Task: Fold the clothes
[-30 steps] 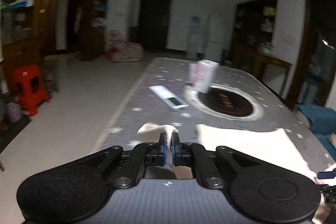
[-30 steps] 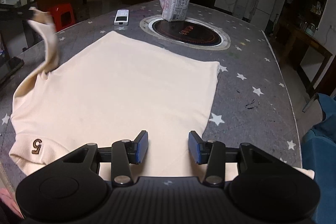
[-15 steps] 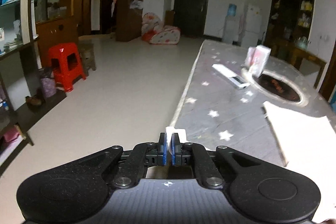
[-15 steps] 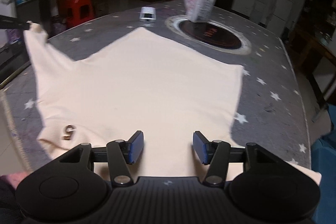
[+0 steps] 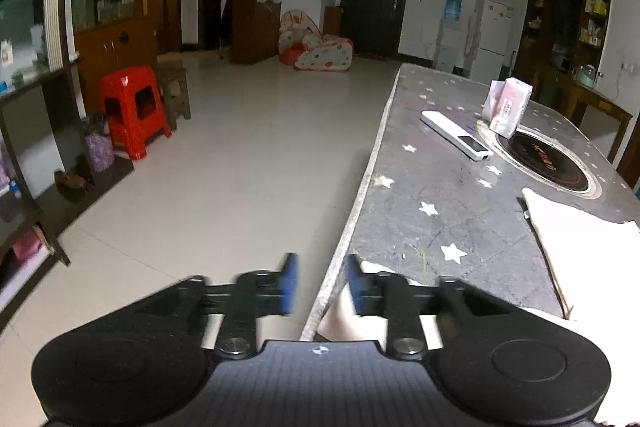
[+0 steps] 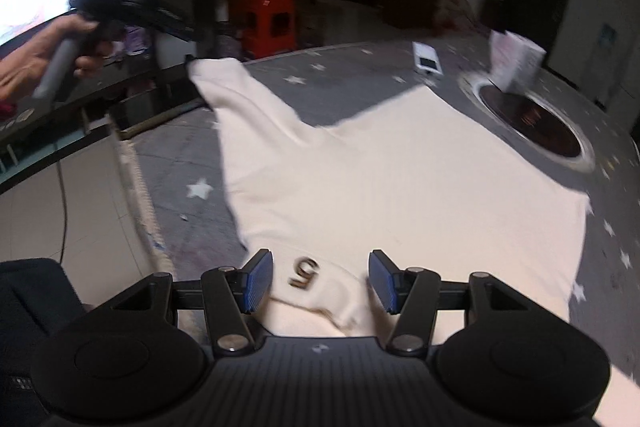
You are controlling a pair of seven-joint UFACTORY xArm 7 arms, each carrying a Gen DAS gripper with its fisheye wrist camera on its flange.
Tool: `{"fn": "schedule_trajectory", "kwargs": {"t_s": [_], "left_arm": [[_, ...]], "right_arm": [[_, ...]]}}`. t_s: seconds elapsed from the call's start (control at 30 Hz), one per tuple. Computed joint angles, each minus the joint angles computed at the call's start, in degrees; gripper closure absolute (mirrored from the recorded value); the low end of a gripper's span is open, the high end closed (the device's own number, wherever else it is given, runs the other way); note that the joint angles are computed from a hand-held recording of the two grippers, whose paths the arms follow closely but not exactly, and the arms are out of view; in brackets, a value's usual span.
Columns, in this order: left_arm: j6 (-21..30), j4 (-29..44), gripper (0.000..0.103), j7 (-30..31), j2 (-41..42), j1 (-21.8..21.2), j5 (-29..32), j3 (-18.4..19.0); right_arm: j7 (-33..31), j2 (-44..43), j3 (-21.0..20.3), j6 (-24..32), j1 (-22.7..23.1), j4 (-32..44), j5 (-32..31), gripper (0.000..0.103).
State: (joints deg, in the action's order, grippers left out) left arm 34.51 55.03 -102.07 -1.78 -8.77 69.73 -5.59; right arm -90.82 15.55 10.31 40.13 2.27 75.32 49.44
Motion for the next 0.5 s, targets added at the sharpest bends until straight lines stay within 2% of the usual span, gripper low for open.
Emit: {"fn": "schedule_trajectory", "kwargs": {"t_s": [0.13, 0.23, 0.27, 0.37, 0.5], "left_arm": [[-0.06, -0.01, 0.06, -0.01, 0.93, -0.16, -0.81, 0.11], [-0.1, 0.21, 0.064, -0.02, 1.6, -0.5, -0.51, 0.23], [-0.4, 0.32, 0.073, 0.03, 1.88, -0.55, -0.5, 0.37], [-1.07, 0.69, 0.087, 0.8, 2.67, -0.7, -1.24, 0.79], [-0.23, 1.17, 0.098, 1.2, 3.38, -1.24, -1.55, 1.02]], "right_arm": [[-0.53, -0.19, 0.39, 1.45, 0.21, 0.32, 0.42, 0.049], [-1.16, 0.0, 0.61, 1.99, 0.58, 0.8, 0.78, 0.049], [-1.22, 0.19, 0.68, 2.25, 0.73, 1.0, 0.85, 0.049], [-1.54, 1.02, 1.01, 2.44, 1.39, 1.44, 0.56, 0.052], [-2.41, 1.46, 1.79, 1.79, 2.24, 1.16, 0.73, 0.06]]}}
